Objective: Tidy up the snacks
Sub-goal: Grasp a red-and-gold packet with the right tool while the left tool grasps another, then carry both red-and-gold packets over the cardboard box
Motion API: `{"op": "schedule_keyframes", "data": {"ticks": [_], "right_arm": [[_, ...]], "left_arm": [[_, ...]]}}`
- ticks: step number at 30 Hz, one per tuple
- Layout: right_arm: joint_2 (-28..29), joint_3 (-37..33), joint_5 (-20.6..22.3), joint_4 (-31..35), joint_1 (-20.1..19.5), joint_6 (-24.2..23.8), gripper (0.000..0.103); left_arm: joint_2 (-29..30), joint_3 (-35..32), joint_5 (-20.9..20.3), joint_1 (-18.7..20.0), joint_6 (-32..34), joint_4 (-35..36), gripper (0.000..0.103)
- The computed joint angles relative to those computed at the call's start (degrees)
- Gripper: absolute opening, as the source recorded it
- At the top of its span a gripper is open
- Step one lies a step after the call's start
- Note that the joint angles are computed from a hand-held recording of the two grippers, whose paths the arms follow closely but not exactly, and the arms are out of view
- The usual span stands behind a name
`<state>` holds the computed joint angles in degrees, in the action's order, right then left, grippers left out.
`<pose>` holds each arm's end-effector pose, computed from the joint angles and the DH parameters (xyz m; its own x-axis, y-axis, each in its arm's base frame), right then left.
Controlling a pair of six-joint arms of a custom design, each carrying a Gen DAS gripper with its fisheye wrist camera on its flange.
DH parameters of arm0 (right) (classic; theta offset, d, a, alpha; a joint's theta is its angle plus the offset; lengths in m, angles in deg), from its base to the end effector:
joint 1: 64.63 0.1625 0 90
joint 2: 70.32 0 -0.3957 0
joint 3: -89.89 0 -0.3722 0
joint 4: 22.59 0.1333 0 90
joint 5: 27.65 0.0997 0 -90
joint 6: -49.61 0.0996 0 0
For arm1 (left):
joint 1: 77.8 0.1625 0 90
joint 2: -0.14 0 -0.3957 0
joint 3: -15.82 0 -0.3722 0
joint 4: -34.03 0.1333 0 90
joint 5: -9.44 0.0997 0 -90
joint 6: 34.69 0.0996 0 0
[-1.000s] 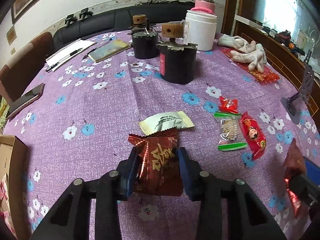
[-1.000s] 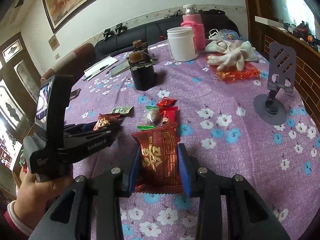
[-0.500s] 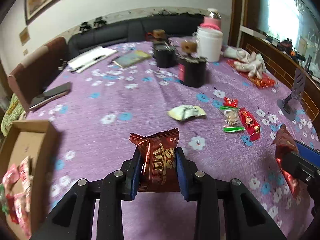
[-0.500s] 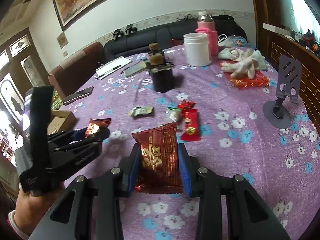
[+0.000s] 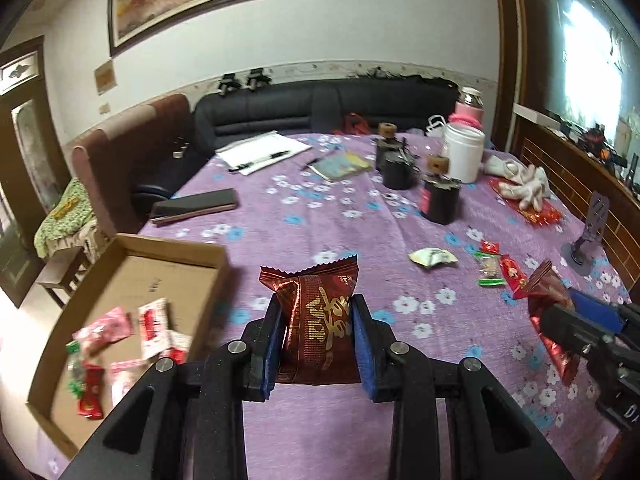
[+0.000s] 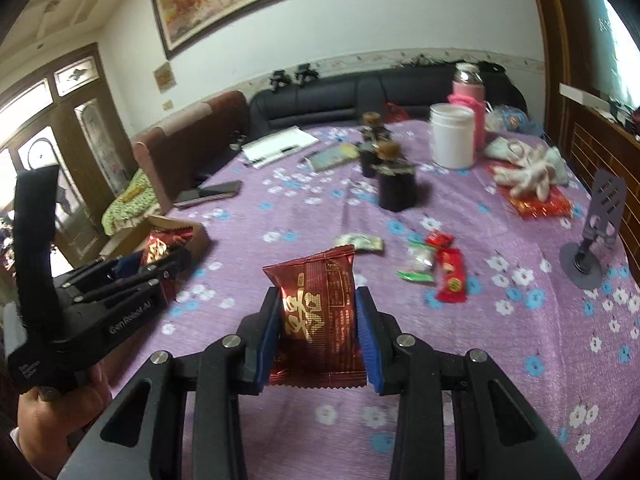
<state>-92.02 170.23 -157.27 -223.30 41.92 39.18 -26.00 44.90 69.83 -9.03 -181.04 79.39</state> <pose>0.2615 -0.6350 0.0225 -0.8354 0.1517 0.5283 -0.3318 0.6271 -0.7048 -0.0870 -0.7280 0.1868 -0.6239 0.3927 -0.6757 0.7401 0.5747 -0.3493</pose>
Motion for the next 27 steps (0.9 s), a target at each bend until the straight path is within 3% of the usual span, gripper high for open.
{"op": "schedule_keyframes", "data": {"ticks": [2,9,27], "right_arm": [[0.4,-0.9,-0.4,0.3,0.6,-0.5,0.035],[2.5,-4.9,-0.5,2.2,2.2,-1.7,0.035],[10.9,-20.6,3.2,12.8,4.6,-3.6,0.035]], "left_arm": [[-2.2,2.8,-0.2,0.3,0.7,-2.3,0.034],[-4.2,3.5,0.5,2.0,-0.2,-2.5,0.034],[-6.3,-0.5,0.1,6.1,-1.1,-1.7,0.034]]}}
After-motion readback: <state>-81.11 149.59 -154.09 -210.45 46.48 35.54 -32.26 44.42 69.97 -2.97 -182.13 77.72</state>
